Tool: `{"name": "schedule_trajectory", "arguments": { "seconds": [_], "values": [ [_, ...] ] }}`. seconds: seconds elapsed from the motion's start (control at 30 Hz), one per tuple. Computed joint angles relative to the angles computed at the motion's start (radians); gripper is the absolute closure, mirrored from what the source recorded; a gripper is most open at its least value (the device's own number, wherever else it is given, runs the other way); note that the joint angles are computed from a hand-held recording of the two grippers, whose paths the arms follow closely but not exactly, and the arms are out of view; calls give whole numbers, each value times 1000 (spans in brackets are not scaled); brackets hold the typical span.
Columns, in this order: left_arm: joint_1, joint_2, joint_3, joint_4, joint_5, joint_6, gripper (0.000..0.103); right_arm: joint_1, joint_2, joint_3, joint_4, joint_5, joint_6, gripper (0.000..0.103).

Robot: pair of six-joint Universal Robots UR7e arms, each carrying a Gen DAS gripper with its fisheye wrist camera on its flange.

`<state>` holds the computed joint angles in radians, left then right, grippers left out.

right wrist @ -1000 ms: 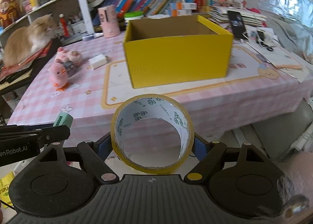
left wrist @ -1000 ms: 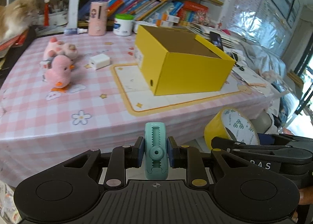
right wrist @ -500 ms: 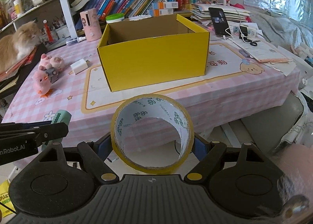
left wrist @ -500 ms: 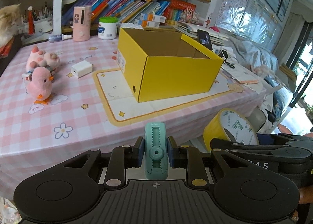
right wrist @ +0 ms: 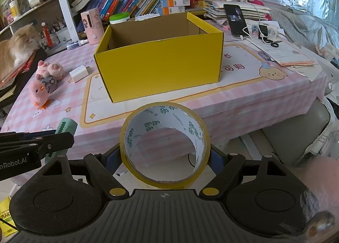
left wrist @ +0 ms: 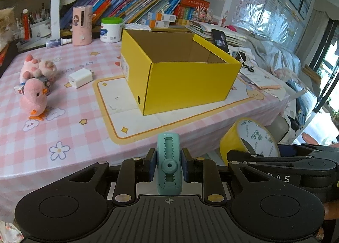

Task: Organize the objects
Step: 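Carry the stapler and tape roll toward the yellow box with both tools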

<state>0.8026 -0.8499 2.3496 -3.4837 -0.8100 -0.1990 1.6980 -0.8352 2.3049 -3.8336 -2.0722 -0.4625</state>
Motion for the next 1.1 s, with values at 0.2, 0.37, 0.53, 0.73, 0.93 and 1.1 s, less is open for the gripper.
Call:
{"name": "schedule_trajectory", "arguments": {
  "seconds": [0.2,0.37,0.53,0.73,0.93,1.1],
  "values": [
    [5,9,-21,1,-16,19,80,-6,-8,-5,6,-6,-2,23],
    [11,19,-37,-11,-21,36,80,-5,-13,-16,8,-11,-12,23],
    [15,29,-52,-14,-22,48,80,-6,-12,-24,13,-11,-16,23],
    [20,45,-82,-14,-25,79,80,-15,-16,-39,23,-3,-21,23],
    [24,68,-114,-31,-35,117,80,-18,-21,-60,48,-5,-20,23],
    [24,92,-148,-104,-46,174,80,-25,-31,-87,67,0,-23,23]
  ]
}}
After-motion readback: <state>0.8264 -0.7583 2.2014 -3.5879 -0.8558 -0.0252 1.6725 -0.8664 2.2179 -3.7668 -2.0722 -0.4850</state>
